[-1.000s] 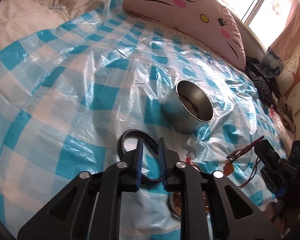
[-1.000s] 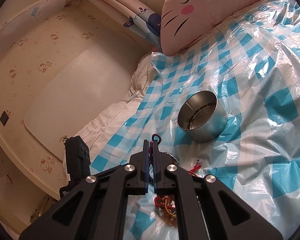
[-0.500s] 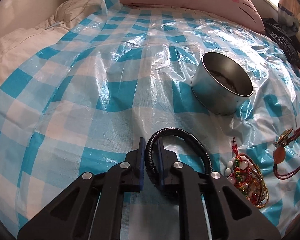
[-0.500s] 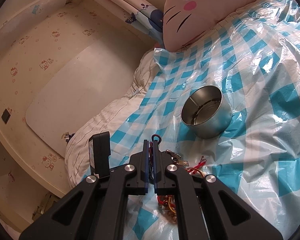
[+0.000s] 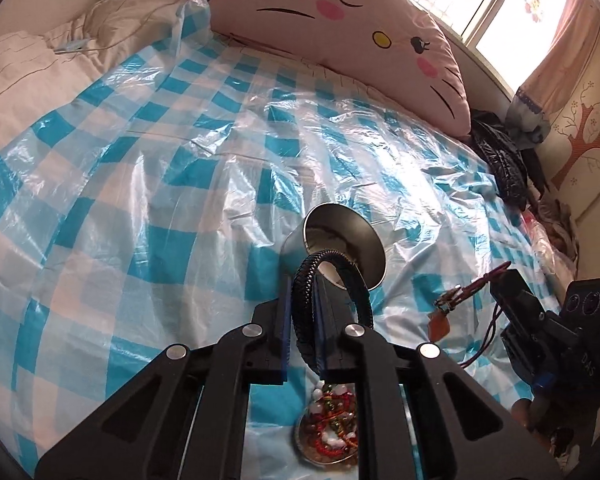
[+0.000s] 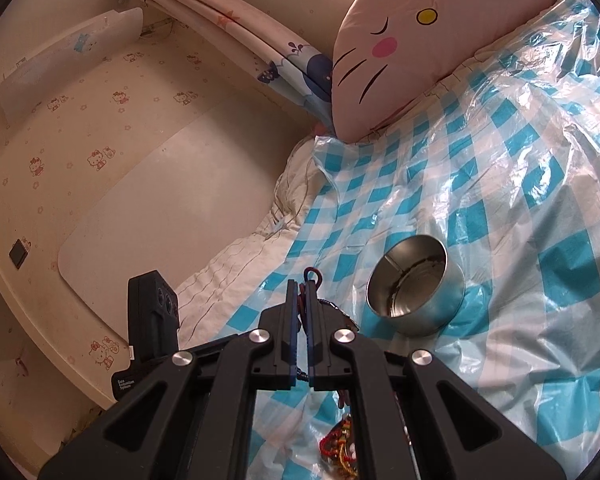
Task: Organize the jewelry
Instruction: 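Carry both bracelets over the silver tin and open both tools to drop them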
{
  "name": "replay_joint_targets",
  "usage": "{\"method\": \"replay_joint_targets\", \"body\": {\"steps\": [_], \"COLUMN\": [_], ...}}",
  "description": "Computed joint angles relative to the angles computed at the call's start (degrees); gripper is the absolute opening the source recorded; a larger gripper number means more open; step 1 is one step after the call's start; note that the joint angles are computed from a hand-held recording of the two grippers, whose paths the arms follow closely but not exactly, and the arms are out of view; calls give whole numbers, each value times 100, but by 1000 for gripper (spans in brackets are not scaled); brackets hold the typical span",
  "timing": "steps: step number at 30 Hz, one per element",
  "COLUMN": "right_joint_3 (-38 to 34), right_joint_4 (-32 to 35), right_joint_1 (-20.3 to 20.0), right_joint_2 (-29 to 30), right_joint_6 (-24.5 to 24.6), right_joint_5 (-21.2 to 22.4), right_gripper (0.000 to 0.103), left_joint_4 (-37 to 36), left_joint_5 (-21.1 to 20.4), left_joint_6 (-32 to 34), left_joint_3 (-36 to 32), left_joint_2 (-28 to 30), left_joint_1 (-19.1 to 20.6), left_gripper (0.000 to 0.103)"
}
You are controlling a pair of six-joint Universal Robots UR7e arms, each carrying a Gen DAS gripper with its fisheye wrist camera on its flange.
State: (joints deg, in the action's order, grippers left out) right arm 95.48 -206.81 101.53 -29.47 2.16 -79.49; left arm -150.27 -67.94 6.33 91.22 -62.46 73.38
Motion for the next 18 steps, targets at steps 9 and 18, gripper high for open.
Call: {"method": "replay_joint_targets", "body": {"steps": [9, 18], "right_joint_3": [-972, -1655], "right_joint_4": [387, 1103], "right_joint_1": [-92, -183], "right_joint_2": [384, 773], "right_joint_6": [13, 66], "right_joint_5": [-80, -487], "right_gripper": [5, 5], "left_joint_4": [156, 109], "left_joint_5": [-301, 253], "left_joint_6": [3, 115], "left_joint_3": [-938, -1188], "left_joint_2": [889, 1246], "left_joint_1": [52, 37], "left_gripper": [9, 44]}}
